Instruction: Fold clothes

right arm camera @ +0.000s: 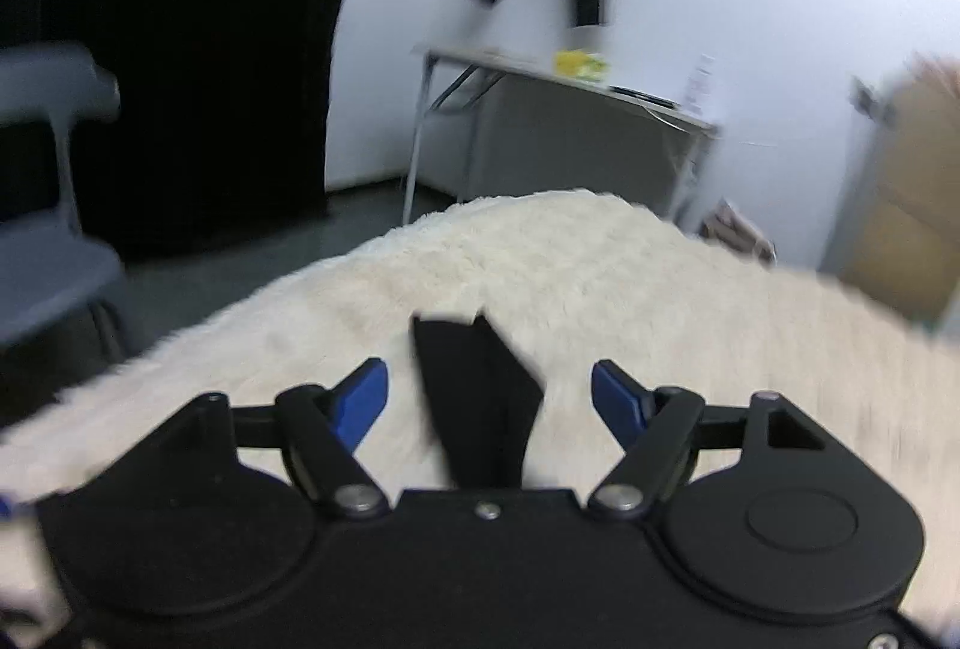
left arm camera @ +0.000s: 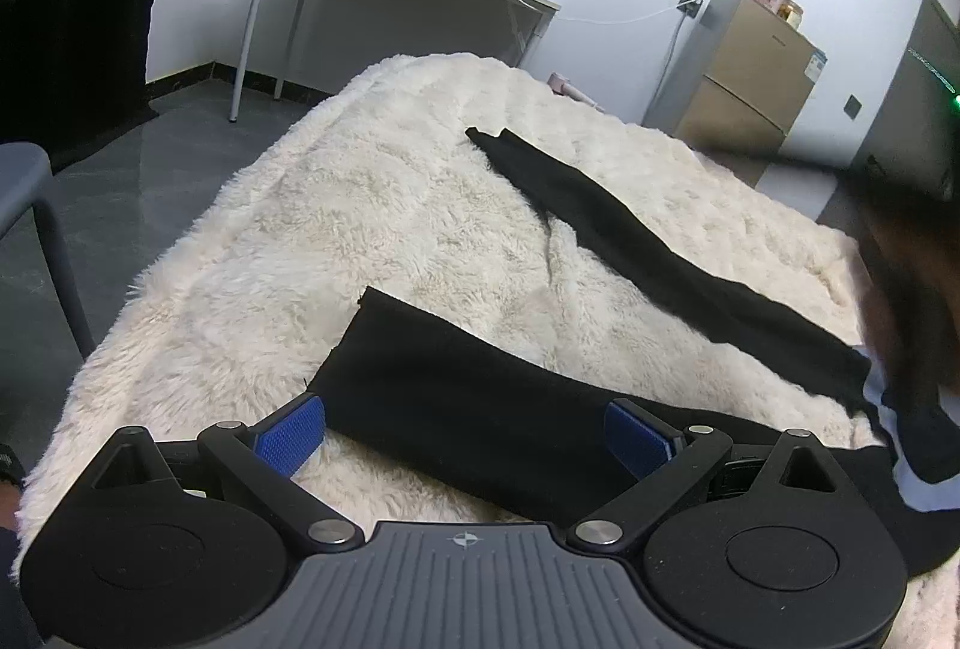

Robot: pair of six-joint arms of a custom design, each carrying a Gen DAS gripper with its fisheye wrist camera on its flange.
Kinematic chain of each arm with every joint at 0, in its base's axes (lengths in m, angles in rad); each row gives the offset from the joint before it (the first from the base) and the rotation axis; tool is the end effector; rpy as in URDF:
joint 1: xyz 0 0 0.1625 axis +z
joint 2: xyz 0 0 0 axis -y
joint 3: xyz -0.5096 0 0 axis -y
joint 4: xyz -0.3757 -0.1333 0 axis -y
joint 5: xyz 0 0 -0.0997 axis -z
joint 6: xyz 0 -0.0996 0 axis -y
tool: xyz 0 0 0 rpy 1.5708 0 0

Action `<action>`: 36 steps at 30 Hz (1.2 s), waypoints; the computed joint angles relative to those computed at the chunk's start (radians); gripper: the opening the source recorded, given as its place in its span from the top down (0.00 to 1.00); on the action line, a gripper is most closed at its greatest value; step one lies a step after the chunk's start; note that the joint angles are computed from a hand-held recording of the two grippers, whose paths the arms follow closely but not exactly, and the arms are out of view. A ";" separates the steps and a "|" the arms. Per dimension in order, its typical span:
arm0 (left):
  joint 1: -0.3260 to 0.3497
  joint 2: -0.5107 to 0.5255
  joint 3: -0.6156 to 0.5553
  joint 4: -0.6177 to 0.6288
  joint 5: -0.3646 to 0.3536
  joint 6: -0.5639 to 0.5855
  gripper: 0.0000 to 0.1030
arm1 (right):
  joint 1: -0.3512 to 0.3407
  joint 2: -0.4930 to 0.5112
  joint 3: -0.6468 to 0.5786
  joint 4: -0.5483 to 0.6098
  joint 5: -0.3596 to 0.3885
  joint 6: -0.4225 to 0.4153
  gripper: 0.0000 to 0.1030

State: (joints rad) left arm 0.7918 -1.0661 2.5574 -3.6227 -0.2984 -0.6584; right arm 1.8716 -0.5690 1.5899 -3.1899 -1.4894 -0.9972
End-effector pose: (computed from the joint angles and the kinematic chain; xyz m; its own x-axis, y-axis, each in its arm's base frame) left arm -0.1017 -0.4283 0.2623 -0.8120 -0.4914 -0.3150 0.1242 0.3818 -0.9159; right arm 0.3614 -0.6877 0.0909 -0.3036 -0.8469 0.4366 -0.9210 0.1435 -0.3620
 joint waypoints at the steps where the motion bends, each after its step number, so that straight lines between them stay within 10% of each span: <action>1: 0.000 0.002 0.002 -0.022 -0.006 0.006 0.04 | -0.044 -0.048 0.103 -0.051 0.055 0.000 0.26; 11: 0.022 0.014 -0.040 0.069 0.018 -0.004 0.04 | -0.232 -0.129 0.510 -0.434 0.169 -0.042 0.22; 20: -0.011 0.000 0.004 -0.026 0.010 0.029 0.04 | -0.242 -0.052 0.521 -0.504 0.105 -0.095 0.21; 26: 0.125 -0.044 -0.146 -0.206 -0.163 0.438 0.04 | -0.252 -0.001 0.541 -0.626 0.121 -0.155 0.17; 36: 0.466 -0.067 -0.562 0.179 -0.671 0.428 0.14 | -0.265 0.054 0.556 -0.741 0.159 -0.214 0.19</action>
